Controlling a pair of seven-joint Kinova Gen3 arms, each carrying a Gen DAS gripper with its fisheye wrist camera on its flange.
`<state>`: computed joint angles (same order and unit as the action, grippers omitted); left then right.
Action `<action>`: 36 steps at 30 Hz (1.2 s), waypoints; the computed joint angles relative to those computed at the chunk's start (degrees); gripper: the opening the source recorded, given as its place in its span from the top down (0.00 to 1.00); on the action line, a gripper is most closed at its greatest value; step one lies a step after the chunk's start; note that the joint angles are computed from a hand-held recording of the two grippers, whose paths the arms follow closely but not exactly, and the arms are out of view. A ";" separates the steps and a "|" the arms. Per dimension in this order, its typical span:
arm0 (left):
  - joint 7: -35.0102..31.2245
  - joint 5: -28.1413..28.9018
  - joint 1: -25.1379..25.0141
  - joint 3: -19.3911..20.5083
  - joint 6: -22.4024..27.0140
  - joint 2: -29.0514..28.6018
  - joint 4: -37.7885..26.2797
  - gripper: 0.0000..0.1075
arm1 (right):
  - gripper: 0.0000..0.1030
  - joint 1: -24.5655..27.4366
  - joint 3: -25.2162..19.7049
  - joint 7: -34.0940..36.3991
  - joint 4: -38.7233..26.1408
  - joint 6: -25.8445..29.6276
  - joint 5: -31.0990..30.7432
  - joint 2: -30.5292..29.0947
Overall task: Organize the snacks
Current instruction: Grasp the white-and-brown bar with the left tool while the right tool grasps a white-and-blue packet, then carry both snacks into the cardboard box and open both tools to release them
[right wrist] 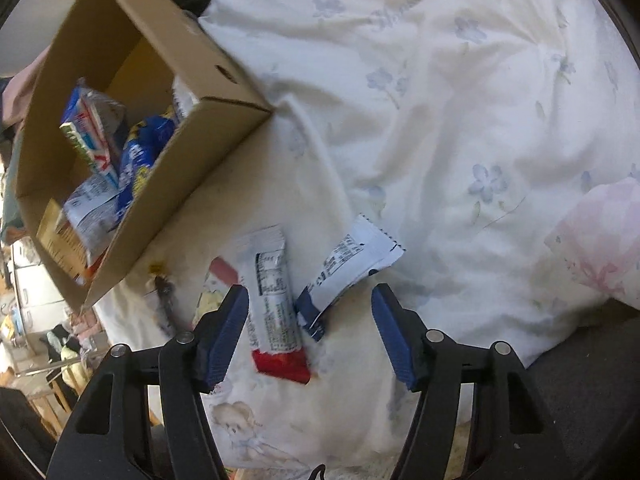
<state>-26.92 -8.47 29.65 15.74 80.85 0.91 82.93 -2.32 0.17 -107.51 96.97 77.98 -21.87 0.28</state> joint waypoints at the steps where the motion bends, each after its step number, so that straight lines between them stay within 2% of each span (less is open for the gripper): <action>1: -0.11 0.05 -0.03 -0.03 -0.03 0.03 -0.05 0.89 | 0.36 -0.27 -0.25 -0.60 -0.10 -0.25 0.85 0.05; 4: -0.18 -0.04 0.12 0.04 -0.05 0.35 -0.32 0.89 | 0.36 -0.92 -0.73 -1.27 -0.33 -0.71 2.53 0.81; 6: -0.26 -0.27 0.34 0.10 0.00 0.69 -0.58 0.89 | 0.83 -1.80 -1.34 -2.03 -0.84 -1.18 4.83 1.38; 8: -0.33 -0.73 0.63 0.11 0.14 0.87 -0.74 0.89 | 0.83 -3.30 -1.98 -1.25 -1.99 -1.40 7.89 1.42; 12: 0.59 -1.43 0.82 -0.10 0.48 0.42 -0.43 0.89 | 0.83 -1.82 -0.57 0.04 -0.32 -4.00 5.42 -2.00; 15: 1.02 -1.27 0.49 -0.18 0.44 0.01 0.07 0.89 | 0.83 -1.88 -0.70 0.72 -0.25 -4.58 6.18 -3.93; 20: 2.11 -2.53 0.56 0.22 1.36 -0.34 0.44 0.89 | 0.83 -1.77 -0.88 -5.38 -1.30 -5.20 13.27 -4.28; 22: 2.65 -2.63 0.37 0.19 1.60 -0.61 0.70 0.89 | 0.83 -1.29 -1.69 -6.20 -1.73 -5.45 13.89 -3.88; 32: 4.84 -5.51 0.85 1.31 2.12 -1.27 0.34 0.89 | 0.83 -1.68 2.36 4.75 0.02 -9.57 2.69 -11.56; 36: 6.61 -9.19 1.70 2.58 1.51 -2.31 -0.04 0.89 | 0.83 -2.96 3.09 9.45 -0.06 -12.77 -2.14 -13.24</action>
<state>-20.31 -17.66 31.35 18.33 82.37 -1.40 82.89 -5.28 3.26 -98.06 96.91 65.21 -24.01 -12.96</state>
